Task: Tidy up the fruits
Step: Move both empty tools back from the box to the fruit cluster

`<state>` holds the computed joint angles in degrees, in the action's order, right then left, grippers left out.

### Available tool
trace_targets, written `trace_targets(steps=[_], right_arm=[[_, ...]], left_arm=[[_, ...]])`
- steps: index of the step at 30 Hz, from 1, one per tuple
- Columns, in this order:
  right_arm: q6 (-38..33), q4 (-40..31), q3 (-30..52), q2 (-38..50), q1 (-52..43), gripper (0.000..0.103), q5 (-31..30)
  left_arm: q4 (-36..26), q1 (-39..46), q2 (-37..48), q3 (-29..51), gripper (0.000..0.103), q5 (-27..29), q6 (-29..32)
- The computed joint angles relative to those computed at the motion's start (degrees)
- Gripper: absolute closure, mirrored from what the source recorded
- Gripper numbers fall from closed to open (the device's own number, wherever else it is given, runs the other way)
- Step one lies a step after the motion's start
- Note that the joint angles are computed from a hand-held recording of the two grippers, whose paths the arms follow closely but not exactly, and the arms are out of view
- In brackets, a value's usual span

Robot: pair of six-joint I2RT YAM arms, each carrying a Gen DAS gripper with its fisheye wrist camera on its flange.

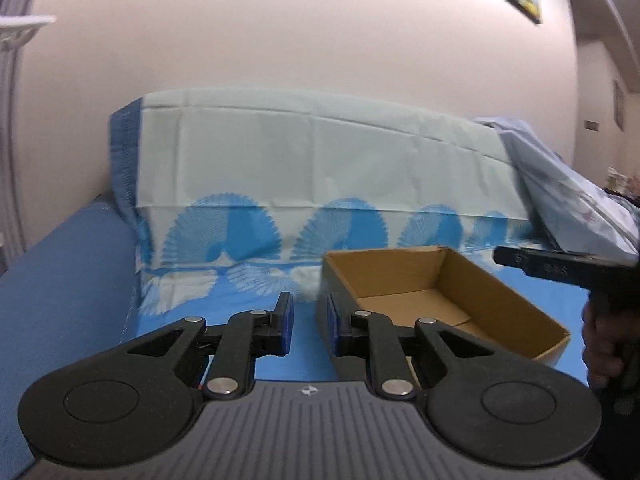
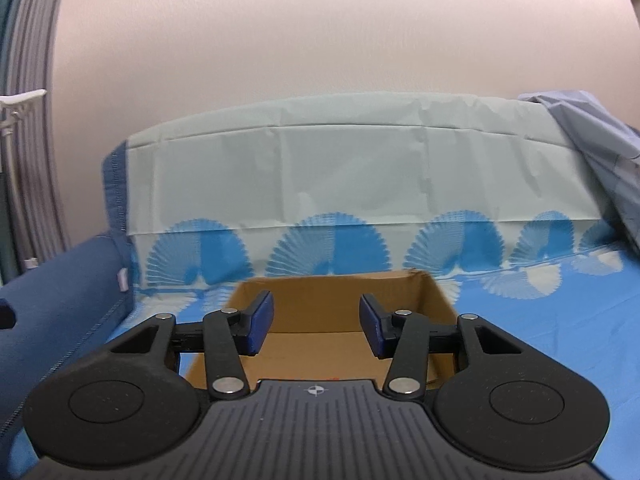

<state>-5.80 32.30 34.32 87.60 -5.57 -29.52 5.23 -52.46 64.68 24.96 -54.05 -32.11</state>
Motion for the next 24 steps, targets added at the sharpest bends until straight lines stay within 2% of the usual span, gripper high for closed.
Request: trace_targets(steps=[8,10,12,15,20,24], right_arm=[[-2.2,-1.97,-4.51,-5.24,6.17,0.053,-2.1],[-3.37,-2.5,-5.28,-6.03,8.23,0.053,-2.19],[-4.59,-3.08,-5.71,-6.42,10.36,0.053,-2.03],[-6.2,-4.33,-5.76,-6.15,13.65,0.057,-1.92],[-10.33,-6.33,-5.15,-3.8,20.23,0.06,-0.72],[-12.51,-9.22,-3.15,-0.17,25.79,0.061,2.4]], left_arm=[[-12.25,-0.16,-5.91,-0.7,0.084,-1.5,-7.88],[-11.33,3.03,-8.92,-5.01,0.084,0.77,-9.66],[-12.85,6.22,-10.87,-7.92,0.084,3.08,-14.25],[-12.84,11.82,-11.51,-11.82,0.084,7.39,-17.79],[-9.79,23.08,-14.35,-15.62,0.084,17.81,-14.92],[-4.58,26.1,-7.07,-14.18,0.084,21.82,-11.31]])
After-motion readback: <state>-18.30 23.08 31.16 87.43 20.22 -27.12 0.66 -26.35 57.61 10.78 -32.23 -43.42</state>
